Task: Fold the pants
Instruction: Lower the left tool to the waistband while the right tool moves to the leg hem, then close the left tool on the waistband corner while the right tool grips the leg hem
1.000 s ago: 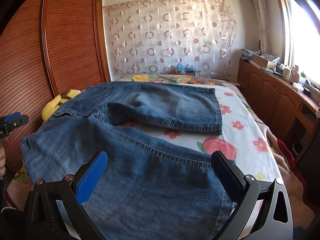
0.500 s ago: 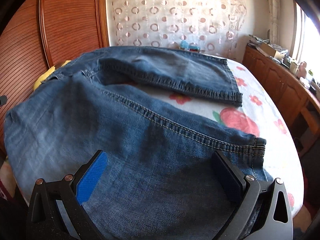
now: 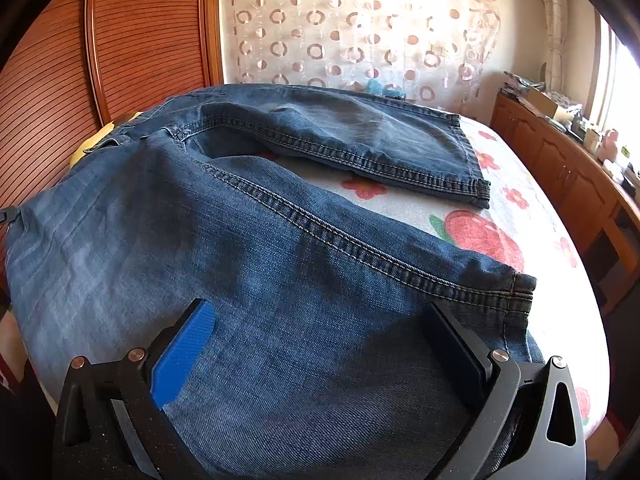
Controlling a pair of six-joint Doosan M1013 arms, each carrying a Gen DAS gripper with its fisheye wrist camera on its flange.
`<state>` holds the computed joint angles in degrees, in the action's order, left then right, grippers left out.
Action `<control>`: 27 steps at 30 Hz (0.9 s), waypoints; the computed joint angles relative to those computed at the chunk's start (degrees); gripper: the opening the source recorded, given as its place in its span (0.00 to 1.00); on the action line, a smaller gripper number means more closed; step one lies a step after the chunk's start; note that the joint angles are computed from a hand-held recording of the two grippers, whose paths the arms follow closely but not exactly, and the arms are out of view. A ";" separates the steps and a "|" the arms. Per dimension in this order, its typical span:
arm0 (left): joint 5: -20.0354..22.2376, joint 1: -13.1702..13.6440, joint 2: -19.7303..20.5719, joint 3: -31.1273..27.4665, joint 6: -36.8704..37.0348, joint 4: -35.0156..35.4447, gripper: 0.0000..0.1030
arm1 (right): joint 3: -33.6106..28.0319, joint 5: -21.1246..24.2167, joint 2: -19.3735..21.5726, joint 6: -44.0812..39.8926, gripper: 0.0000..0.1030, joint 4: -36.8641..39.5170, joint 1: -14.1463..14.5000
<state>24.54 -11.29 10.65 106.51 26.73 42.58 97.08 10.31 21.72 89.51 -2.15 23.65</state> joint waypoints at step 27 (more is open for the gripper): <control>-3.53 -1.19 -0.63 -0.60 -4.63 4.86 0.23 | 3.25 0.66 -3.91 -2.40 0.89 2.95 -2.31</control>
